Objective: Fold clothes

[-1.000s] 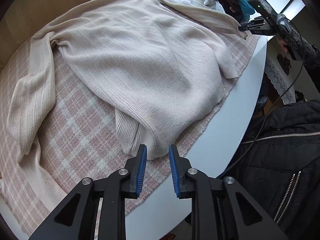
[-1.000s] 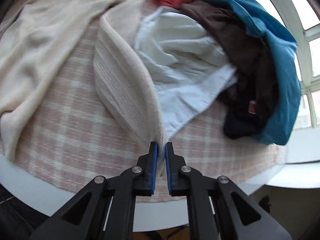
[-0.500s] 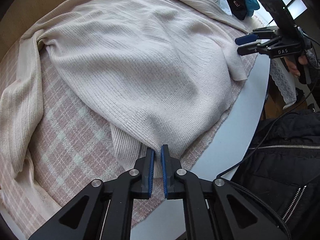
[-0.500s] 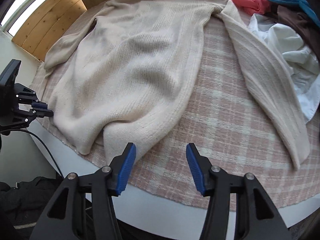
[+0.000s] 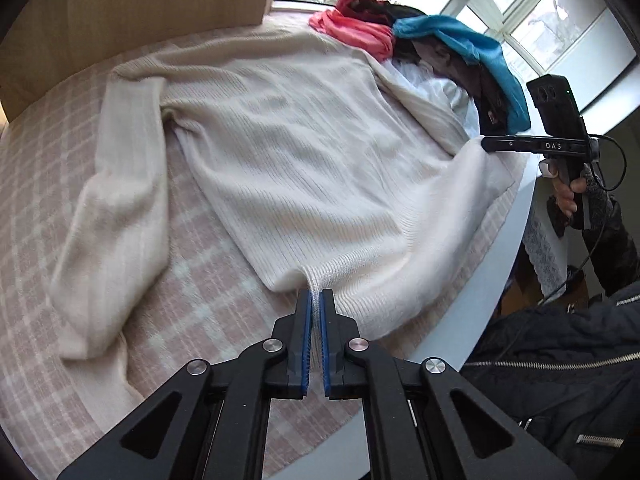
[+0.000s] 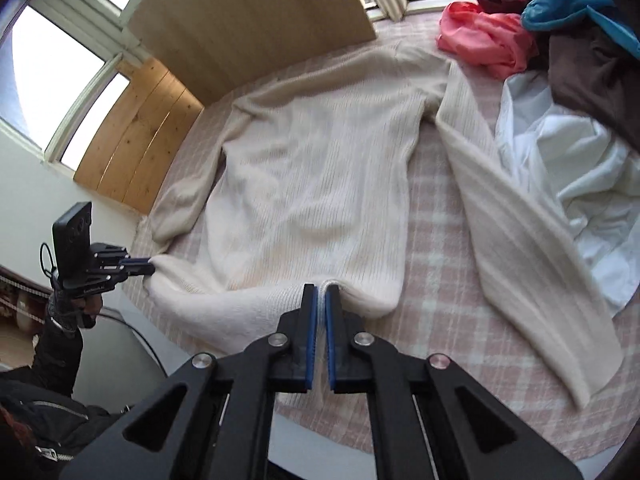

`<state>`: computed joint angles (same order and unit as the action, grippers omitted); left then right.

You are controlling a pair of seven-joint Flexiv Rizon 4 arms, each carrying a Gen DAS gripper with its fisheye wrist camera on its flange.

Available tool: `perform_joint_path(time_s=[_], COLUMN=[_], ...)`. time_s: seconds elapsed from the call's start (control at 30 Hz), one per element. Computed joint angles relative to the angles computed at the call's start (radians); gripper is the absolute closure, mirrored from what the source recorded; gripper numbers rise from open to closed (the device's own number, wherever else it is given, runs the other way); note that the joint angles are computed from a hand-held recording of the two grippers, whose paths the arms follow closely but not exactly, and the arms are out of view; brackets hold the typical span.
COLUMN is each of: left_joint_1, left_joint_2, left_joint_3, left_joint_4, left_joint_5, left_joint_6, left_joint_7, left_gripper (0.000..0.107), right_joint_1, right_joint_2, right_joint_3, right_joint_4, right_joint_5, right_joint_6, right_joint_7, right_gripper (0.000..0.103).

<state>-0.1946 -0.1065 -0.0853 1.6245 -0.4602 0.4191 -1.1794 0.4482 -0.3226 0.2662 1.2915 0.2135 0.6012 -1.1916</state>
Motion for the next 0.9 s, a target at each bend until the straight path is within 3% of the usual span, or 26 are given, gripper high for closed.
perform_joint_path(time_s=[0.07,0.13,0.23,0.27,0.33,0.4,0.53,0.6,0.9], left_joint_1=[0.011,0.013,0.023,0.028,0.038,0.046,0.042,0.032,0.029], left_joint_2=[-0.072,-0.159,-0.195,-0.201,-0.203,-0.188,-0.196,-0.209,-0.169], left_joint_3=[-0.007,-0.006,-0.002,-0.001,0.001,0.0,-0.008,-0.015,0.009], left_joint_4=[-0.076,-0.176,-0.222,-0.229,-0.233,-0.227,-0.264,-0.291,-0.263], left_joint_5=[0.011,0.081,0.117,0.122,0.12,0.107,0.108,0.118,0.176], left_joint_6=[0.011,-0.002,-0.017,-0.02,-0.027,-0.052,-0.115,-0.135,-0.174], left_joint_7=[-0.039,-0.108,-0.123,-0.122,-0.115,-0.113,-0.13,-0.135,-0.074], left_gripper=[0.103,0.1,0.099,0.098,0.083,0.077,0.076,0.069,0.066], right_joint_1=[0.01,0.036,0.037,0.028,0.023,0.035,0.07,0.088,0.105], right_joint_2=[-0.082,-0.18,-0.25,-0.246,-0.224,-0.219,-0.273,-0.306,-0.359], right_joint_3=[-0.036,-0.078,-0.079,-0.064,-0.047,-0.045,-0.05,-0.057,-0.064], right_joint_4=[-0.101,-0.231,-0.342,-0.344,-0.327,-0.335,-0.433,-0.482,-0.547], right_joint_5=[-0.048,-0.151,-0.167,-0.151,-0.13,-0.139,-0.157,-0.172,-0.164], right_joint_6=[-0.034,-0.178,-0.311,-0.315,-0.31,-0.339,-0.422,-0.453,-0.447], right_joint_7=[0.038,0.075,0.08,0.057,0.014,-0.014,-0.066,-0.106,-0.257], right_gripper=[0.098,0.098,0.098,0.097,0.091,0.08,0.078,0.077,0.075])
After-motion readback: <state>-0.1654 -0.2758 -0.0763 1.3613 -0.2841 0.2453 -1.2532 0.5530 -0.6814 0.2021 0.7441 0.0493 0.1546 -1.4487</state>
